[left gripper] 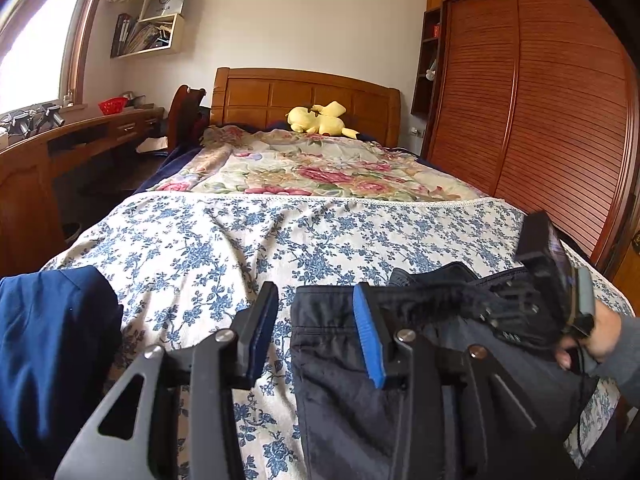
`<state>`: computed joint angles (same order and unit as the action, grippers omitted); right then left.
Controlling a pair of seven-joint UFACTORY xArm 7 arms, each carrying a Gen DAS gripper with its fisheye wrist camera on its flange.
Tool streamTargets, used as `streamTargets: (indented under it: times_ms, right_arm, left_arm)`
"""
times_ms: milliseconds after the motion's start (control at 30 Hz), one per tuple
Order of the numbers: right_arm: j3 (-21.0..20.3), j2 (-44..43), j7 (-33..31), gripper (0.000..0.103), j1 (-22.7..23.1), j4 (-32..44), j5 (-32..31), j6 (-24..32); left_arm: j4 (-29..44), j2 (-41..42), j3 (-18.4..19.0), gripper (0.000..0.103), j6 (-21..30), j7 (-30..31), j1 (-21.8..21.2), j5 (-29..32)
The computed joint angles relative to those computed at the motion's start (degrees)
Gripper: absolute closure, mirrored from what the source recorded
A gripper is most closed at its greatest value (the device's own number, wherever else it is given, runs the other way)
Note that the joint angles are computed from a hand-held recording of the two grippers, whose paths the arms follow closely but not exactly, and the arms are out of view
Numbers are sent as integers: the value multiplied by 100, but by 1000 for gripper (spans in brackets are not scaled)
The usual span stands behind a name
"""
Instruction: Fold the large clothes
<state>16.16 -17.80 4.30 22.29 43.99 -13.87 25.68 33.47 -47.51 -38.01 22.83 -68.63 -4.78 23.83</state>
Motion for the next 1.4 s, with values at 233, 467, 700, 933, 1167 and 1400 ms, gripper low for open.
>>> streamTargets:
  times_ms: [233,467,700,933,1167,1400]
  right_arm:
    - [190,842,643,101,-222,848,-907,26]
    - [-198,768,1732,57,-274,1030,-1370,-46]
    - [-647,-316,633,54,-555,369,-438,-140]
    - [-940,-740,121,54,-1303,-62,-50,52]
    - [-1252,-479,-303,54,-1521,-274,660,226]
    - [-1580,-287,-1066,95,-1272,-208,1681,212]
  left_arm:
    - [-36,111,40,65,-98,11,-2,9]
    - [-16,151,37,63,-231,14,4,13]
    - [261,551,-193,60,-418,69,113,80]
    - [715,1245,-627,58,-590,-23,367,348]
    - [1147,2122,-1038,57,-562,-294,579,894]
    - [1220,2596,-883,57,-559,-691,400,1456]
